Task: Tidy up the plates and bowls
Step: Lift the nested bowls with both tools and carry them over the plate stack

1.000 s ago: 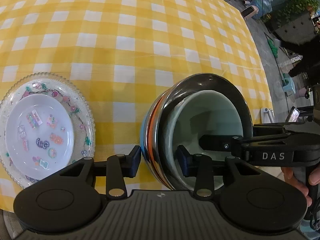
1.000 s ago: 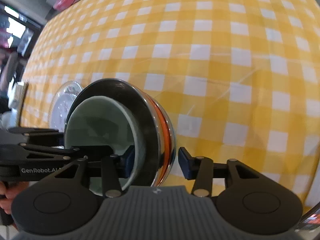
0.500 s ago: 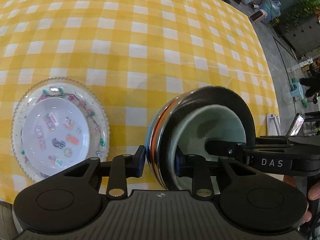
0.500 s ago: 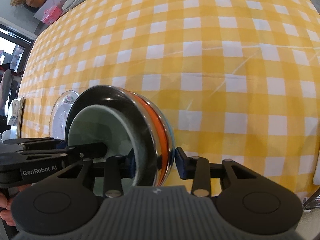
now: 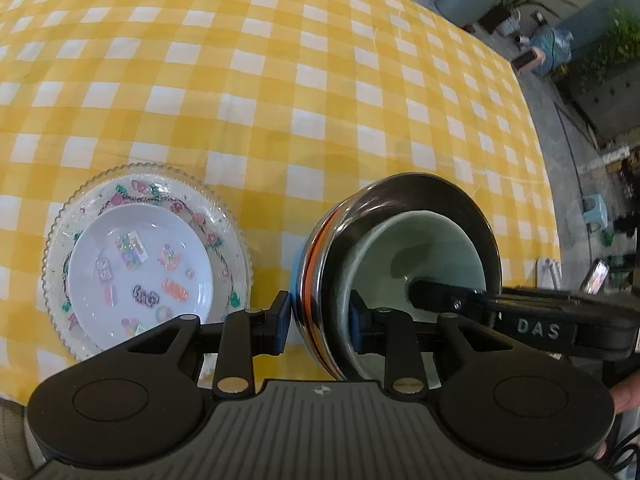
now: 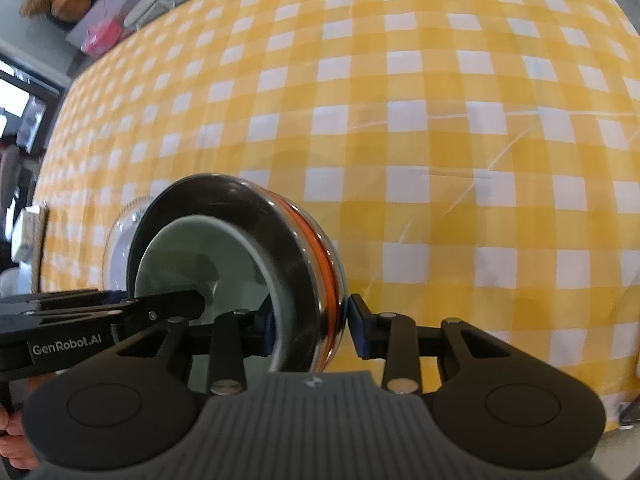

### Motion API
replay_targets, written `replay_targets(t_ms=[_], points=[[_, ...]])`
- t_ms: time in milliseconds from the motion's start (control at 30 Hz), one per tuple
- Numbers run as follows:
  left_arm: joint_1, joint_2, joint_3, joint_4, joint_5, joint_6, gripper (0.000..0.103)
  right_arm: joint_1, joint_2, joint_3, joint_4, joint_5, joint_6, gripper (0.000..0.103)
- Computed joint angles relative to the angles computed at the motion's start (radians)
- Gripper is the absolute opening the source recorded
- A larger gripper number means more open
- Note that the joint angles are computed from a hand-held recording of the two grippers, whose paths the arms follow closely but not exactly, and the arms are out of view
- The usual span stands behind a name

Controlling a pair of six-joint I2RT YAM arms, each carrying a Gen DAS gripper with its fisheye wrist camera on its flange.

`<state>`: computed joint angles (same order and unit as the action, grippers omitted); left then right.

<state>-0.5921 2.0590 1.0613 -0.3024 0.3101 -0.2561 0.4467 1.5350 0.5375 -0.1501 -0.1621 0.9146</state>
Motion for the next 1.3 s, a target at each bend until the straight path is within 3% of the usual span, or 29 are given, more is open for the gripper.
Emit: replay_targets(t_ms=[167, 267, 467, 833, 1100, 1300], points=[[-0.003, -0.022, -0.087, 0.134, 0.004, -0.018, 0.037, 0.036, -0.045, -0.101, 0.131, 0.043, 0.060, 0.046], [-0.004, -0.036, -0.143, 0.214, 0.011, -0.028, 0.040, 0.037, -0.036, -0.151, 0.204, 0.014, 0.123, 0.046], [-0.011, -0.049, -0.189, 0.280, 0.002, -0.060, 0.041, 0.068, -0.030, -0.181, 0.277, 0.039, 0.206, 0.046], [-0.019, -0.057, -0.155, 0.213, -0.016, -0.069, 0.036, 0.078, -0.029, -0.146, 0.234, 0.058, 0.258, 0.043], [0.006, -0.132, -0.143, 0.139, -0.006, -0.056, 0.035, 0.084, -0.128, -0.079, 0.070, 0.088, 0.250, 0.042], [0.081, -0.214, -0.164, 0.079, -0.006, -0.014, 0.034, 0.138, -0.109, 0.028, 0.002, 0.108, 0.255, 0.042]])
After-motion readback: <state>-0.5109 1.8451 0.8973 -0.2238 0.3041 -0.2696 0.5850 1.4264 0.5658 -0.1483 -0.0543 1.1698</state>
